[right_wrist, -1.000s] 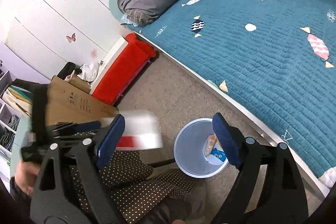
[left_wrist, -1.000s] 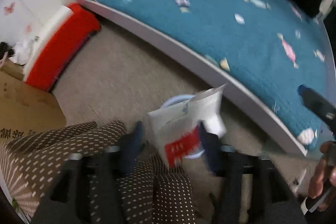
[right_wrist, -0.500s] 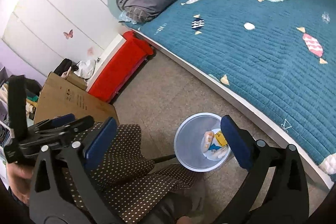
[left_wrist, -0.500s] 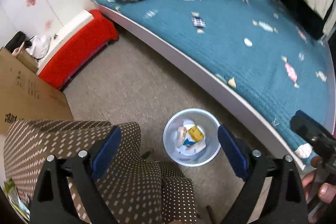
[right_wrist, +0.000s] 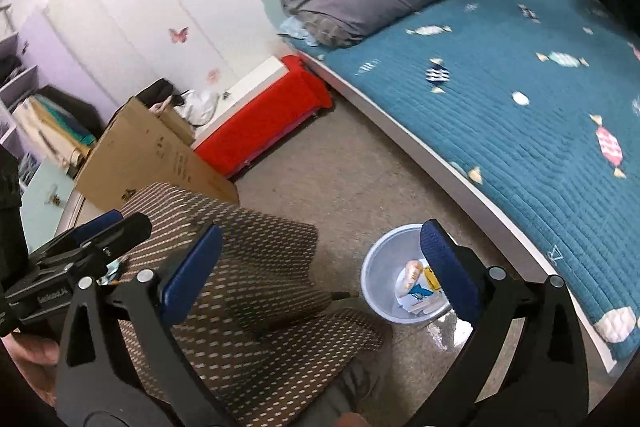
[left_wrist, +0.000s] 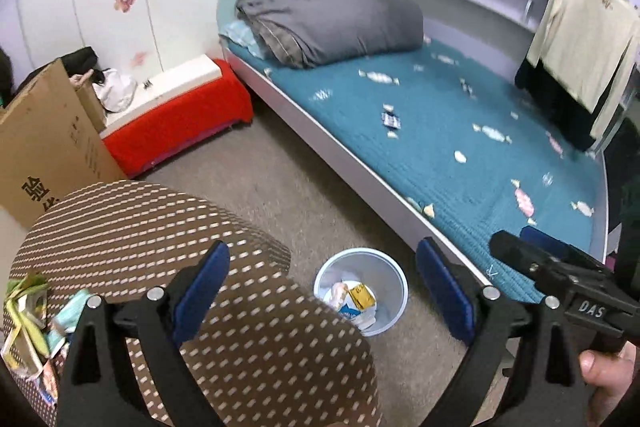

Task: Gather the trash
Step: 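Return both tools over the table toward the remaining trash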

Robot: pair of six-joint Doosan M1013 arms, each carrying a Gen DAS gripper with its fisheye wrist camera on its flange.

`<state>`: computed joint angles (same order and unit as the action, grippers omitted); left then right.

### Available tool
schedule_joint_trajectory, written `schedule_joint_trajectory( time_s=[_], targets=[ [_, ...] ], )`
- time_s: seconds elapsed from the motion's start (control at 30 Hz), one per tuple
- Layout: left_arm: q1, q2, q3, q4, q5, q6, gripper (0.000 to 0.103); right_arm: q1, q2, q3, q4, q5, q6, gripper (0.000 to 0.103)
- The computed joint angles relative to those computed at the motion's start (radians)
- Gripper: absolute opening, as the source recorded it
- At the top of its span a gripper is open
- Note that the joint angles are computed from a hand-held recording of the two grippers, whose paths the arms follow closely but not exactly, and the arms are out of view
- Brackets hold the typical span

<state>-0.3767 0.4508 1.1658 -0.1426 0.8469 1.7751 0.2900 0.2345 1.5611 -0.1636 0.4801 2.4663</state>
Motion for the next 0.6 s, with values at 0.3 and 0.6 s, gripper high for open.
schedule_joint_trajectory(
  time_s=[0.3,0.6],
  targets=[
    [0.068,-0.132,0.154,-0.038,-0.123,0.025,0.093,0.085,0.024,-0.1,-0.028,0.041,-0.07,0.097],
    [0.153,-0.203,0.248,-0.022,-0.187,-0.05,0.093,0.157,0.088,-0.213,0.007,0.096,-0.202,0.097]
  ],
)
